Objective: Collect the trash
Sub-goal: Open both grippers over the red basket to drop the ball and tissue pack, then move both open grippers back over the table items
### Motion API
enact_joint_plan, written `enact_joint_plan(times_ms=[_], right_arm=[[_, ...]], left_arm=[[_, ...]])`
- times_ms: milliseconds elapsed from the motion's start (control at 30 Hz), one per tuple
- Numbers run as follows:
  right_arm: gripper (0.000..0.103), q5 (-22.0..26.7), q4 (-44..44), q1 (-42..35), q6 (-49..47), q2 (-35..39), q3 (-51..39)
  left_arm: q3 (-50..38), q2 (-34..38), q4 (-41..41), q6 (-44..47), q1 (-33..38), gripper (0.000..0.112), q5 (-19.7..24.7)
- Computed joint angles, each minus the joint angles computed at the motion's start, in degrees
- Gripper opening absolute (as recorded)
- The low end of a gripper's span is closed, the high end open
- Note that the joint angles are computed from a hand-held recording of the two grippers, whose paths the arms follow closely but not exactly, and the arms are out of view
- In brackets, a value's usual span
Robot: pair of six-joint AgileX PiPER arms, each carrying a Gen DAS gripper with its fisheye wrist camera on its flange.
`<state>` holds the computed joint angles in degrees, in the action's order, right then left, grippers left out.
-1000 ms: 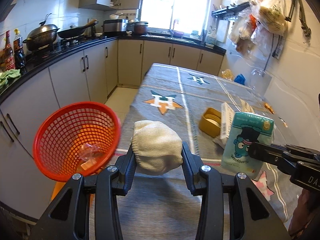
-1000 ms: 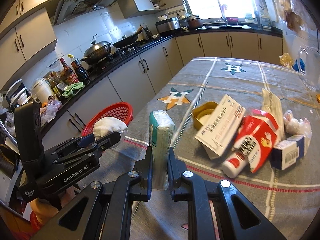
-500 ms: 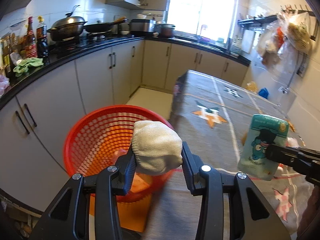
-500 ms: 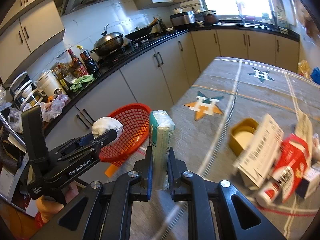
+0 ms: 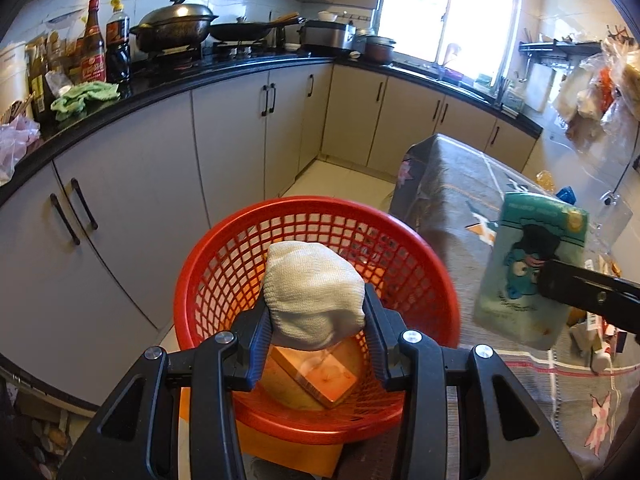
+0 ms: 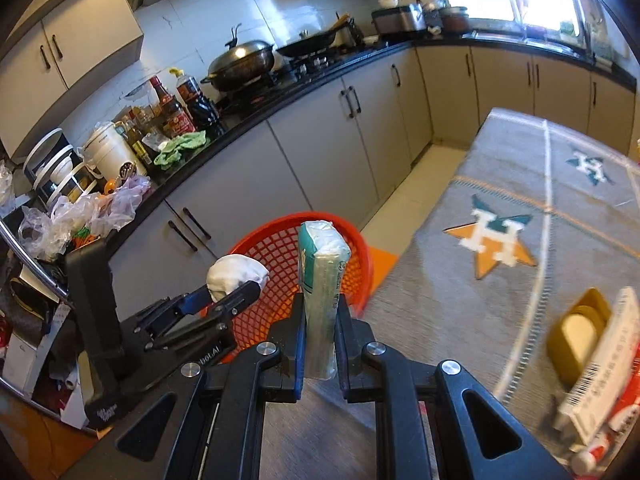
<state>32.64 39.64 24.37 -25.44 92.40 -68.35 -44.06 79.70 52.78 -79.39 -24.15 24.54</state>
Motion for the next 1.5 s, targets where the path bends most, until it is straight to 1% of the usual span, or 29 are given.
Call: enact_joint_plan(times_ms=[133,200,300,333,400,500,567,600,667,733,833,967,1067,1167,1267,1367,1500], right_arm=[[0.014,-0.35,-0.39,1.38,1.0,4.7,-3.17],[0.017,-0.05,-0.88,1.63,1.45,6.18,-4.32],[0.026,0.1,0.42,1.14,0.75,7.12,-4.69],[0.026,-0.06,0.46,0.98,0.71,6.8,-4.32],[0.026,-0.08,1.0,0.38,-0.16,5.76,-3.4],[0.026,-1.22,0.92,-0.52,-0.87,2.25,-0.32],[0.032,-2.42,0.29,-0.98,-1.12,-0.92,2.73],[0.036,-3.03,-0.38,-1.38,-0.99,-2.77,4.53],[0.038,-3.44,0.23,-2.86,-1.98,-6.24,8.02],[0.039,-2.53,2.88,-5.33,-4.72,-9.29,11.23],[0.039,-0.72,6.35,-10.11,-9.76,-14.37,16.37],[0.039,3.1,10.14,-18.07,-15.2,-19.79,21.07],[0.039,6.72,11.89,-25.6,-18.83,-23.1,23.73],[0.039,12.61,14.69,-36.06,-24.3,-24.97,25.73],[0.039,18.47,16.38,-46.19,-28.83,-25.38,26.82],[0.039,23.41,17.53,-55.62,-32.85,-24.1,27.02],[0.043,27.83,17.66,-64.5,-35.89,-21.18,26.2]], left_arm=[[0.65,0.82,-0.1,-0.13,1.75,0.041,-1.65],[0.93,0.88,-0.68,0.27,2.56,0.043,-2.47],[1.05,0.74,-1.11,0.51,2.96,0.05,-2.99],[1.14,0.59,-0.56,-0.01,2.71,0.052,-2.76],[1.23,0.22,0.37,-1.15,2.0,0.055,-2.06],[1.34,-0.91,0.52,-2.08,0.27,0.056,-1.26],[1.23,-1.52,2.12,-4.09,-1.9,0.06,0.21],[1.03,-1.66,2.69,-4.75,-3.02,0.06,1.12],[0.34,-1.8,4.16,-6.56,-6.42,0.061,3.62],[-0.44,-1.71,3.87,-6.5,-8.42,0.061,4.61],[-2.61,-0.81,3.42,-6.59,-12.68,0.061,6.66],[-6.36,1.9,2.75,-6.11,-18.35,0.062,9.31],[-9.39,4.37,2.01,-5.36,-21.79,0.062,10.59],[-12.92,7.25,0.85,-3.81,-25.04,0.063,11.87],[-16.41,10.09,-0.85,-1.61,-27.61,0.063,12.74],[-19.63,12.61,-2.73,0.87,-29.5,0.063,13.33],[-24.14,16.03,-6.7,5.27,-30.52,0.063,12.96]])
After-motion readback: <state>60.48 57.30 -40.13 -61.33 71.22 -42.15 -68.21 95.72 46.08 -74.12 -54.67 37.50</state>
